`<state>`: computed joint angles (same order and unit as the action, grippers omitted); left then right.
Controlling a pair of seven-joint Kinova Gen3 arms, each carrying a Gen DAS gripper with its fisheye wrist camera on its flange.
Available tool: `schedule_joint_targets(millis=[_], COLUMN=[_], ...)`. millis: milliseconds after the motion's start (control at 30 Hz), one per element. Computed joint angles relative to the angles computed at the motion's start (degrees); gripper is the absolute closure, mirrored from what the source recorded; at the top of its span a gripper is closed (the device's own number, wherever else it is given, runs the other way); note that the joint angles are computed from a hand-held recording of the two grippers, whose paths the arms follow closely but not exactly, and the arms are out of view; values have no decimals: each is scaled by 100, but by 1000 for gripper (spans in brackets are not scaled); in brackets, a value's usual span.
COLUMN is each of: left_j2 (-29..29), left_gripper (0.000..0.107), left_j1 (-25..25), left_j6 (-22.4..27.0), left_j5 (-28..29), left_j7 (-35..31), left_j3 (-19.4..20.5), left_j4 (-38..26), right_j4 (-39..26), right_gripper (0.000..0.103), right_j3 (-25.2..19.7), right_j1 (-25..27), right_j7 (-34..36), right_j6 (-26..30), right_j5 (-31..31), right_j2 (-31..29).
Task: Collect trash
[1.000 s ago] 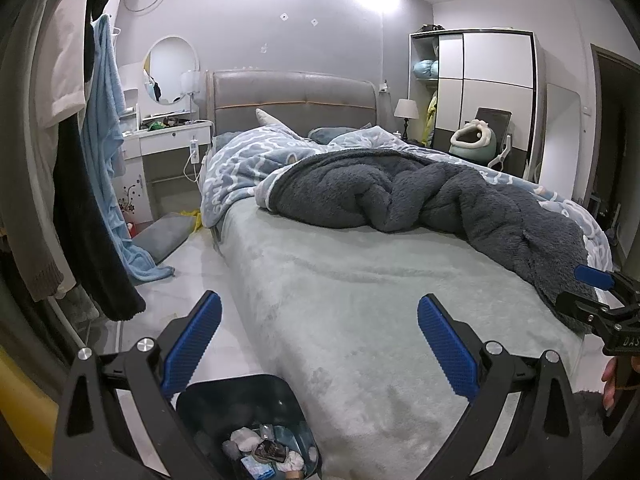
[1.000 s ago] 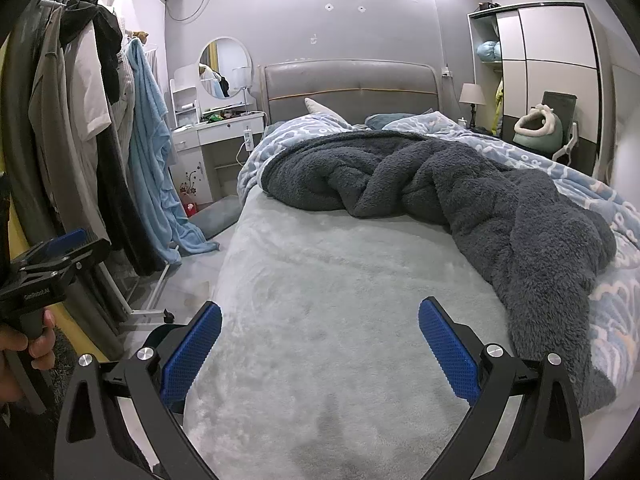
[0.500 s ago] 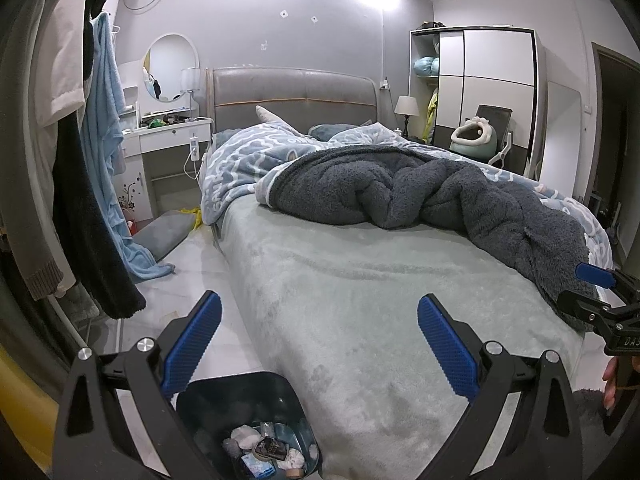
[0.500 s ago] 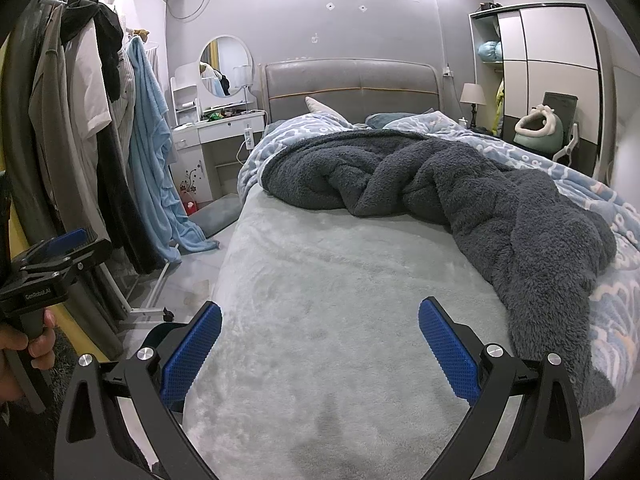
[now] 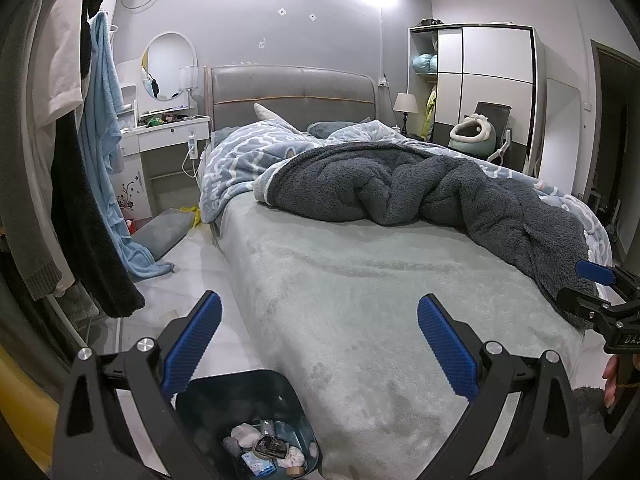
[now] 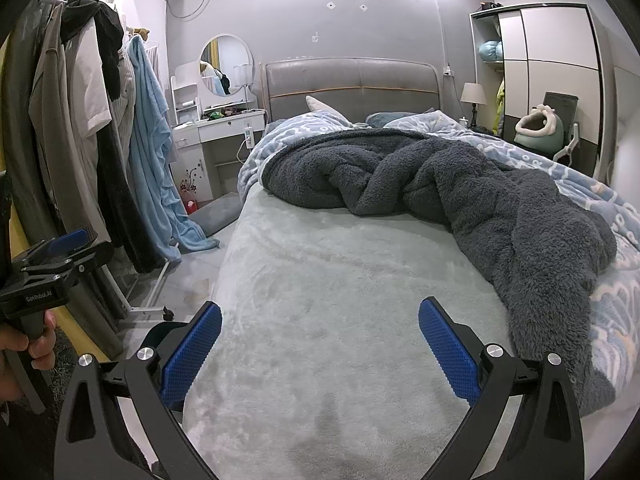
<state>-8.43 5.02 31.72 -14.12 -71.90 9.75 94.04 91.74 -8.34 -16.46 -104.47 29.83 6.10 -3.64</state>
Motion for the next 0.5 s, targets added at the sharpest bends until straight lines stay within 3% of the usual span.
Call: schedule_joint_targets(millis=[500], left_j2=[12], left_gripper=[8], left_j1=[11], left_j6=[25], left_j5=[-24], left_j7=[26], left_j3=[3], left_j4=[-30], right_j4=[-20], right_gripper=[3], right_j3=[10], right_j1=[-2], right_j7=[28], right_j6=[20], right_j5=[-19], right_j2=[1])
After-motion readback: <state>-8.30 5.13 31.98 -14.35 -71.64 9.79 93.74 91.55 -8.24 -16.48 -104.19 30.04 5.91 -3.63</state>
